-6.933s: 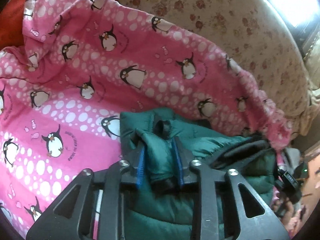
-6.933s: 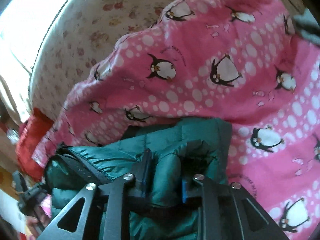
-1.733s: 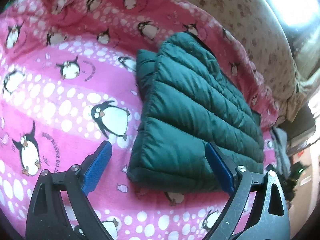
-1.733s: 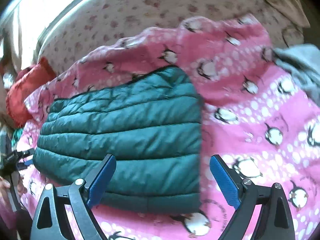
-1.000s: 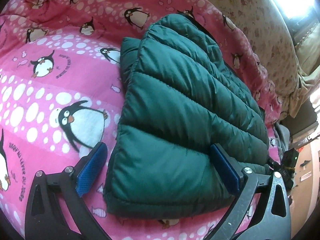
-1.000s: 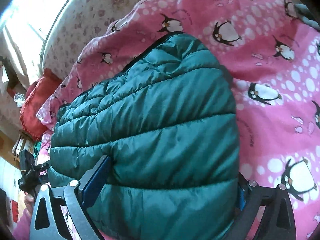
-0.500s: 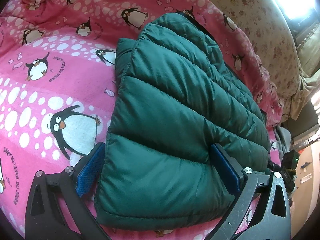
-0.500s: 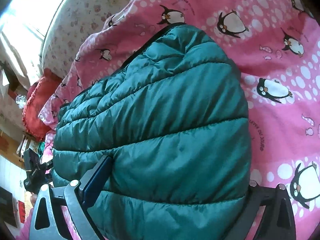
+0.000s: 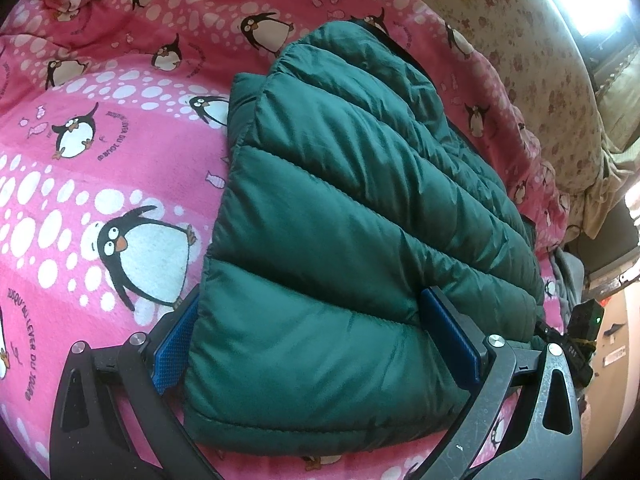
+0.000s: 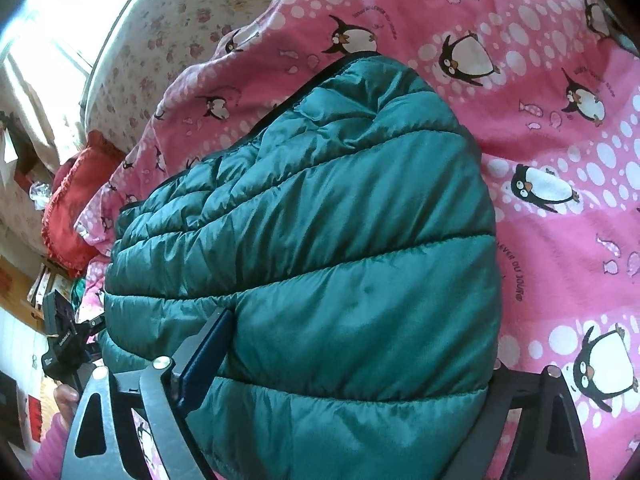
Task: Fold large clothes
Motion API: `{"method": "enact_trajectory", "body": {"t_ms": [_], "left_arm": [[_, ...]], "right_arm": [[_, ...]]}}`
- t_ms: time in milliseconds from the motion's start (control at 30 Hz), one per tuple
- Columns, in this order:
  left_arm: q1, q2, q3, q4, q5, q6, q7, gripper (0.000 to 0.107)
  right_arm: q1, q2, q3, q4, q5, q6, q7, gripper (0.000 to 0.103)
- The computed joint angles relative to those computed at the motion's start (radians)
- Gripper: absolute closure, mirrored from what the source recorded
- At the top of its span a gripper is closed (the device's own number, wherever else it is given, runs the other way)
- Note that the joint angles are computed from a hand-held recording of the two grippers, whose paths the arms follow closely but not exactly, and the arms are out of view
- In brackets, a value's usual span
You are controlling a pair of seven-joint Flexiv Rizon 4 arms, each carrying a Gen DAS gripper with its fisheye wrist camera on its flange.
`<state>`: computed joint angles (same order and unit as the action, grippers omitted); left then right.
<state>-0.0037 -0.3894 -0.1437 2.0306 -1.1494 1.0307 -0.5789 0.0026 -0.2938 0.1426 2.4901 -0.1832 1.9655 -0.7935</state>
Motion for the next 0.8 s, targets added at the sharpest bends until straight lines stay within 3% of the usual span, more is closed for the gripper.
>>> {"method": "enact_trajectory", "body": {"t_ms": [200, 500, 633, 800], "left_arm": [[-0.008, 0.013, 0.002, 0.012, 0.017, 0.016, 0.009, 0.005], [-0.019, 0.039, 0.001, 0.037, 0.002, 0.047, 0.064, 0.016], [-0.028, 0.058, 0.004, 0.053, -0.019, 0.071, 0.109, 0.031], [-0.034, 0.08, 0.01, 0.067, -0.062, 0.082, 0.162, 0.053]], "right_arm": [[0.023, 0.028, -0.015, 0.009, 0.016, -0.018, -0.015, 0.027], [0.156, 0.077, -0.093, 0.027, 0.153, -0.031, -0.098, 0.042], [0.24, 0.106, -0.143, 0.029, 0.227, -0.051, -0.147, 0.047], [0.441, 0.166, -0.288, 0.04, 0.366, -0.084, -0.222, 0.053]]}}
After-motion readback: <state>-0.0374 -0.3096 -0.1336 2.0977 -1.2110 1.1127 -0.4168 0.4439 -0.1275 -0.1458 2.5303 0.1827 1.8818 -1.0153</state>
